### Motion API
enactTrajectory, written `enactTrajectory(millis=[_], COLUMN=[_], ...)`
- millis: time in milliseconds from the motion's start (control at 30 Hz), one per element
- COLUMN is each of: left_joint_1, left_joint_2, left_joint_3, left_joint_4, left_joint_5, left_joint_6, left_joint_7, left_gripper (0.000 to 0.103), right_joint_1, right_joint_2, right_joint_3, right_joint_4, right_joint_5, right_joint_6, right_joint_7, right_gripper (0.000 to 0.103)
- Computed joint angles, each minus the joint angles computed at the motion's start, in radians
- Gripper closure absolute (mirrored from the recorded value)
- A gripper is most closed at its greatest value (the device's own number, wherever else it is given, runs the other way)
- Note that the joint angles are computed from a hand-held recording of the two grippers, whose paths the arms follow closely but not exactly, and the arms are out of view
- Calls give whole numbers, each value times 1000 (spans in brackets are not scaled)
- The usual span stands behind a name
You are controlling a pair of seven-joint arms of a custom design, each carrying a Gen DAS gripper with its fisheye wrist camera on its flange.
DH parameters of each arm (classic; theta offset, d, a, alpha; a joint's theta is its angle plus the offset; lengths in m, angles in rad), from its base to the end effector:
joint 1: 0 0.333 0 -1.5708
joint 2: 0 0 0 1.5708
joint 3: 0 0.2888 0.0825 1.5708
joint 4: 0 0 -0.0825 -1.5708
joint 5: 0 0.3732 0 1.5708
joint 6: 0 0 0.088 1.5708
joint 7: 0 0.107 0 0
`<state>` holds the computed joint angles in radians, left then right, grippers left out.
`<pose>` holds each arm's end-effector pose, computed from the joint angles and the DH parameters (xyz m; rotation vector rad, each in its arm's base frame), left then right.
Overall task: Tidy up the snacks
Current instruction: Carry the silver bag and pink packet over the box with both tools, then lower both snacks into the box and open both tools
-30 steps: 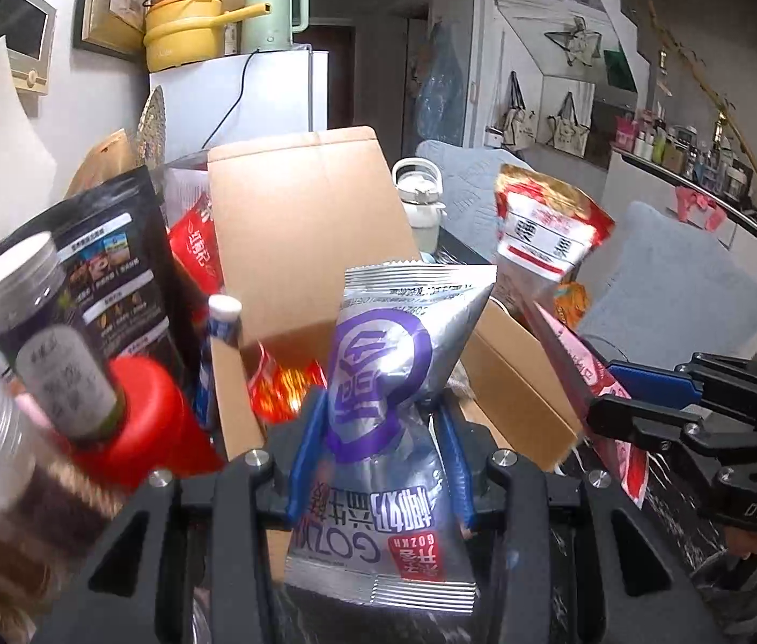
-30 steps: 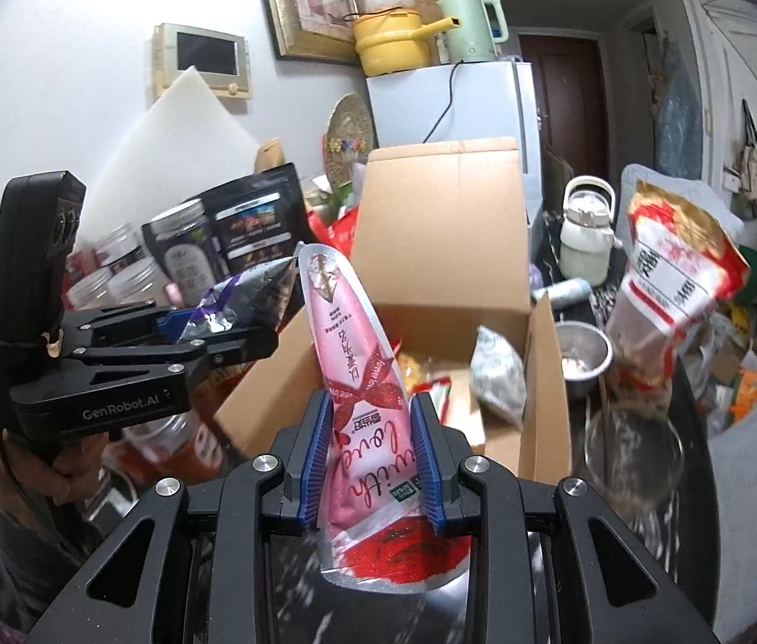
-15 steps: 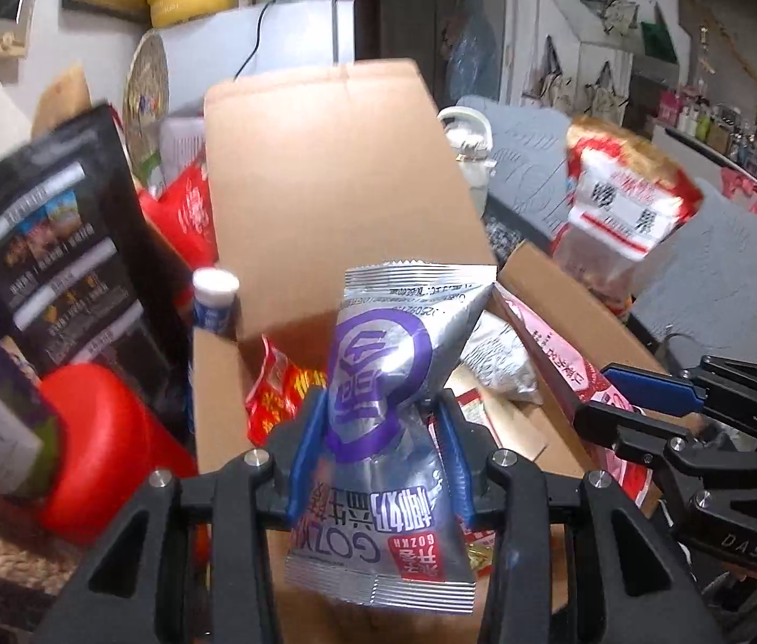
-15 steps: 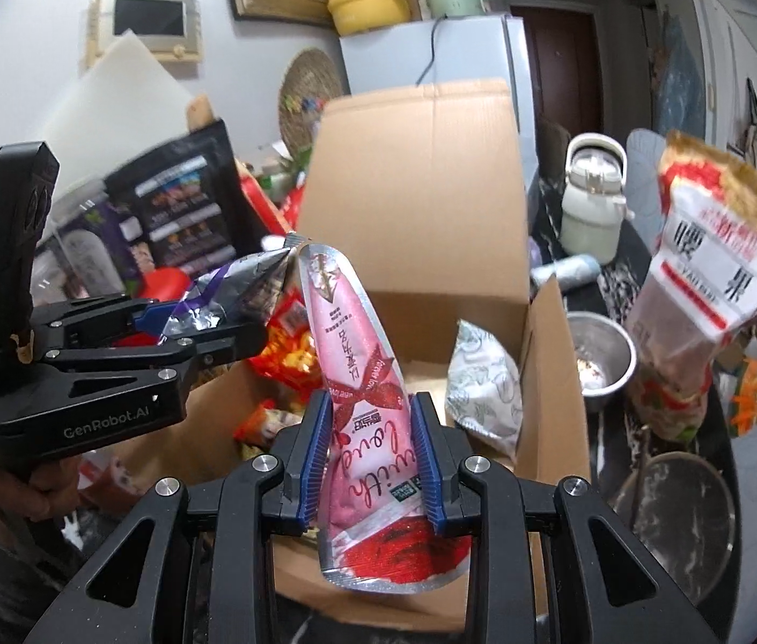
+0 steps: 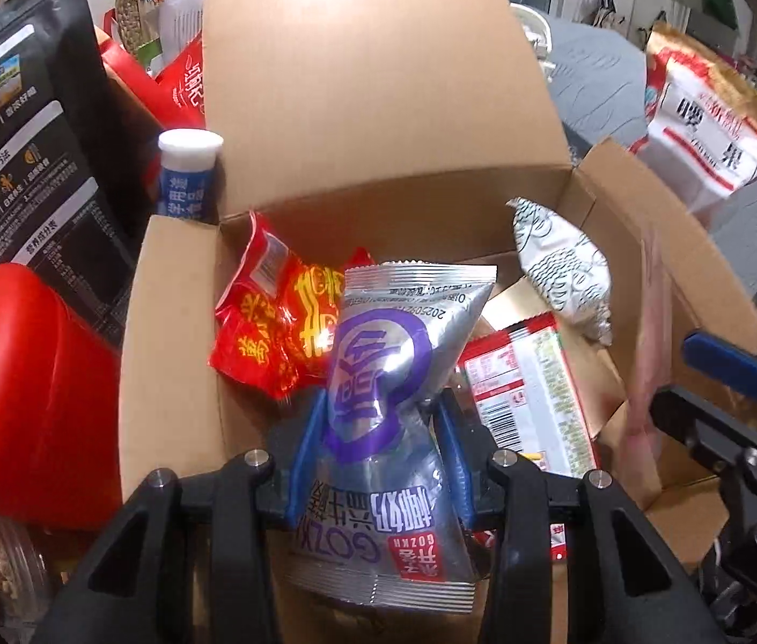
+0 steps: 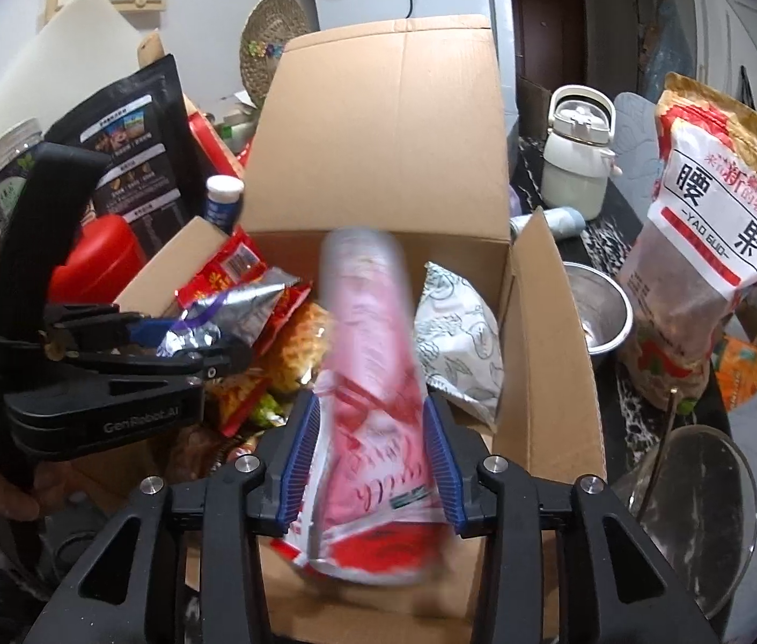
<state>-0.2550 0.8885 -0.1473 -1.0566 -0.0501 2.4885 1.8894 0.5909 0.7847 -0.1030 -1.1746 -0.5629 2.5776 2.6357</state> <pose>0.7379 -0.2657 0.3494 -1.2943 2.4639 -0.7119 0.6644 0.3928 0.3767 -1.6247 1.8631 -0.6528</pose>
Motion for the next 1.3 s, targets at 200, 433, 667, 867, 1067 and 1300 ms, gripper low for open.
enactTrajectory(millis=[200, 433, 667, 867, 1067, 1300], left_joint_1=[-22, -20, -15, -13, 9, 17], left_joint_2=[8, -17, -98, -167, -271, -449], left_joint_3=[16, 13, 9, 10, 3, 20], left_joint_4=[20, -3, -115, -194, -323, -538], left_joint_5=[29, 30, 27, 27, 7, 14], left_joint_6=[-30, -47, 50, 97, 184, 326], left_joint_7=[-26, -46, -58, -75, -80, -114], left_gripper=[62, 61, 3, 3, 3, 3], right_joint_1=[3, 18, 29, 44, 47, 75], right_joint_2=[-2, -45, -99, -139, -171, -235], right_joint_3=[3, -9, -7, -5, 6, 8], right_joint_4=[2, -41, -85, -106, -113, -139], right_joint_5=[3, -29, -80, -136, -179, -266], right_joint_6=[-27, -49, -64, -103, -115, -124], right_joint_7=[-6, 32, 70, 100, 112, 145], right_gripper=[51, 48, 48, 48, 48, 48])
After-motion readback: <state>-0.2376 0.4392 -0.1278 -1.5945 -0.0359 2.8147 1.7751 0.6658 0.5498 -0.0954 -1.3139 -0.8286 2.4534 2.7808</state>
